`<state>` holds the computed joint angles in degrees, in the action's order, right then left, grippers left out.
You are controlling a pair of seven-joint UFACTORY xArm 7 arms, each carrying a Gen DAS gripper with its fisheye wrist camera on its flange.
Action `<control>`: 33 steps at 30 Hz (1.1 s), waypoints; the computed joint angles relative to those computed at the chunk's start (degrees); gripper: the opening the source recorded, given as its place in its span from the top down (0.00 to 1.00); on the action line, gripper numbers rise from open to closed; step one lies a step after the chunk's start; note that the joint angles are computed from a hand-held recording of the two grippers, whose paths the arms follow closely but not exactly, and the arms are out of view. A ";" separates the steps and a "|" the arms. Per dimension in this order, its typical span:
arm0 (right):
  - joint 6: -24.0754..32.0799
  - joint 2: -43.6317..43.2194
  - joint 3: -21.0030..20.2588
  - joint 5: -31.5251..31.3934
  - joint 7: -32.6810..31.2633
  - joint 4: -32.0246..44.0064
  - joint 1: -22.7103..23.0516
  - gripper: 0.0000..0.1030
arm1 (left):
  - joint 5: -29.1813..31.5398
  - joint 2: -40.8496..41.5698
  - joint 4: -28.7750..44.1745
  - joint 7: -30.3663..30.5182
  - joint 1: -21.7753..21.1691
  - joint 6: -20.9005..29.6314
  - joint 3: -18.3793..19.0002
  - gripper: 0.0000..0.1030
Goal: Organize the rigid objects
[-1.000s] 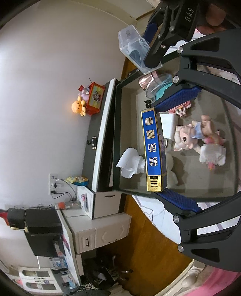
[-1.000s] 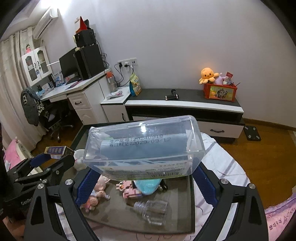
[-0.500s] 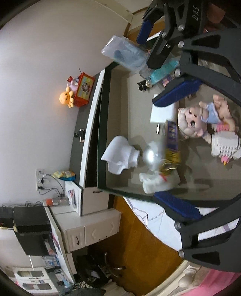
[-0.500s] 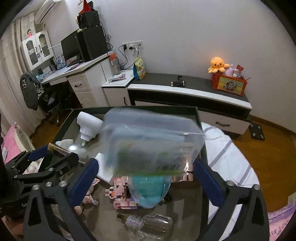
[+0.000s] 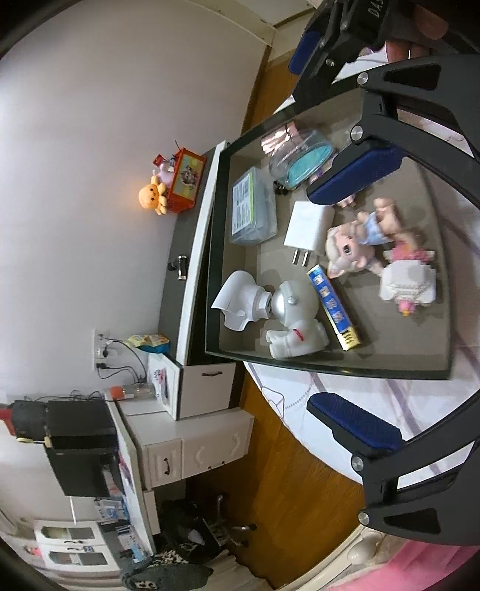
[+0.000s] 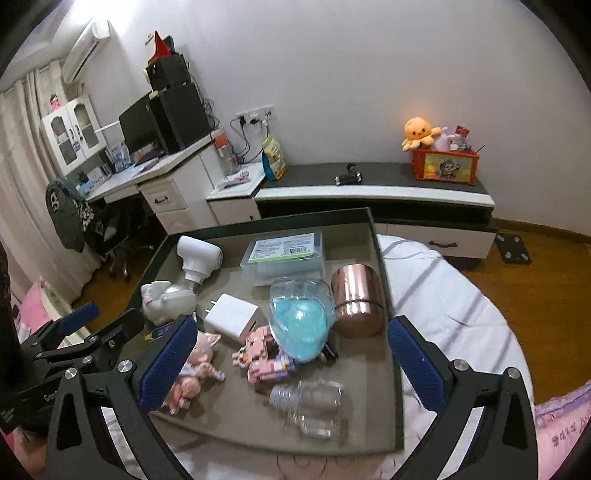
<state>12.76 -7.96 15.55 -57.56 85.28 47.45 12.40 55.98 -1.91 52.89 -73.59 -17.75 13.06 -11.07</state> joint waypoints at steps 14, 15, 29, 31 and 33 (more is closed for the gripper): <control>9.69 -26.96 13.09 8.27 4.63 -13.21 0.03 0.00 | -6.83 -27.53 -18.08 1.38 1.65 2.59 -8.93 0.00; 10.67 -28.81 14.23 9.63 4.44 -13.86 0.44 0.00 | -8.04 -29.48 -19.12 1.80 1.47 2.83 -9.47 0.00; 20.64 -43.23 26.35 25.60 0.11 -17.45 5.33 0.00 | -25.31 -53.63 -30.66 7.41 -6.46 12.68 -15.49 0.00; 22.99 -45.52 27.28 27.74 0.36 -17.83 6.22 0.00 | -27.37 -55.96 -31.25 8.21 -7.42 14.44 -16.78 0.00; 24.96 -47.22 28.17 29.29 0.37 -17.76 6.73 0.00 | -28.94 -57.95 -31.54 9.24 -8.09 15.86 -18.41 0.00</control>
<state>37.72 -55.18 43.71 -28.26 85.65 29.70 19.13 27.04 -59.86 21.35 -64.35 -25.85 28.92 -29.48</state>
